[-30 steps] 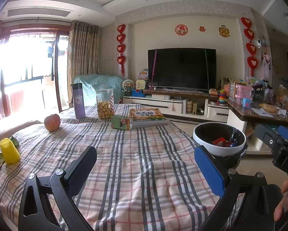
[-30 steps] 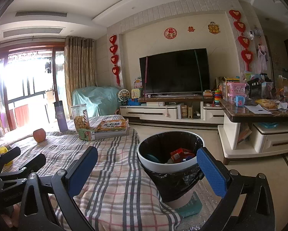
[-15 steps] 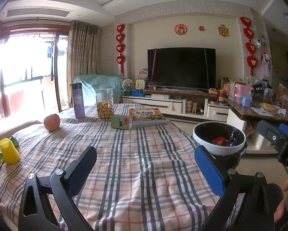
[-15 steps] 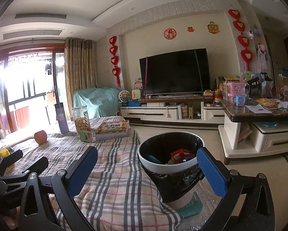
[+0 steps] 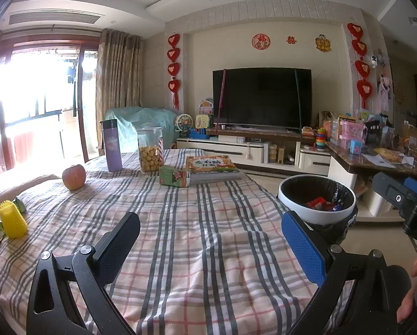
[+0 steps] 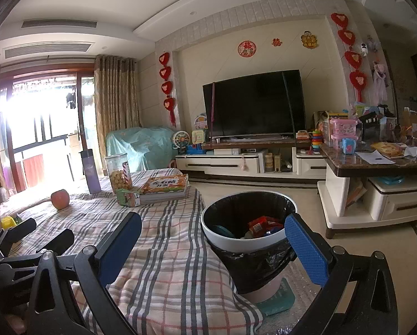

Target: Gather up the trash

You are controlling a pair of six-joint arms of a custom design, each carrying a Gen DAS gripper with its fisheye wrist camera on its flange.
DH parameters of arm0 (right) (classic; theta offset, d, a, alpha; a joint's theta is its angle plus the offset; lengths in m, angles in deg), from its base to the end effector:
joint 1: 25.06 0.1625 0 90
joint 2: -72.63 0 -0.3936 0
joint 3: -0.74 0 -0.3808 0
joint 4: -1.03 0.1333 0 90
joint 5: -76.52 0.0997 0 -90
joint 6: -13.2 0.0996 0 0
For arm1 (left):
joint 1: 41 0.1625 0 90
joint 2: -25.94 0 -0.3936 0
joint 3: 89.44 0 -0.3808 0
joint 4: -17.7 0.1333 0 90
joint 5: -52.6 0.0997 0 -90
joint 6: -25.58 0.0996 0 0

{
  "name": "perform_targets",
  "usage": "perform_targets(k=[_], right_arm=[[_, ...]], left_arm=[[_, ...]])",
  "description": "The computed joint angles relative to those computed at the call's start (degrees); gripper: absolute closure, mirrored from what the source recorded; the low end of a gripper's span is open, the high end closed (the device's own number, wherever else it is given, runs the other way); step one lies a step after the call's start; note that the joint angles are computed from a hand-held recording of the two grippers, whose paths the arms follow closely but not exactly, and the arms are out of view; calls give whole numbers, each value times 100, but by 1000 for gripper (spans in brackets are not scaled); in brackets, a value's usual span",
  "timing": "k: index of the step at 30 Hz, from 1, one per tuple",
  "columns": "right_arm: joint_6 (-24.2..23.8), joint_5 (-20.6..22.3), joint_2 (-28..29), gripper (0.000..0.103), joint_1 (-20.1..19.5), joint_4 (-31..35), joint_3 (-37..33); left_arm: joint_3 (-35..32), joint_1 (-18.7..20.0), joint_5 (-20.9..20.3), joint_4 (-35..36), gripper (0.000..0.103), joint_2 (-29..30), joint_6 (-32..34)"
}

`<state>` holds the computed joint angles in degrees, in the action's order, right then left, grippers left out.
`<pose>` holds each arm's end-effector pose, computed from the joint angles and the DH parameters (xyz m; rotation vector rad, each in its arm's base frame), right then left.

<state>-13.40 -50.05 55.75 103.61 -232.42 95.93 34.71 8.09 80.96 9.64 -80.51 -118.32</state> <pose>0.4128 -0.3975 -0.0393 0.8047 -2.1278 1.4913 -0.0172 -0.3573 0.3180 0.3848 1.8472 -1.4640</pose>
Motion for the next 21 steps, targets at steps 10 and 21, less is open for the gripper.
perform_targets(k=[10,21], right_arm=[[29,21,1,0,1,28,-16],[82,63,32,0,-23,87,-72]], left_arm=[[-61,79,74,-10,1,101,18],[-199,241,210,83,1,253,-41]])
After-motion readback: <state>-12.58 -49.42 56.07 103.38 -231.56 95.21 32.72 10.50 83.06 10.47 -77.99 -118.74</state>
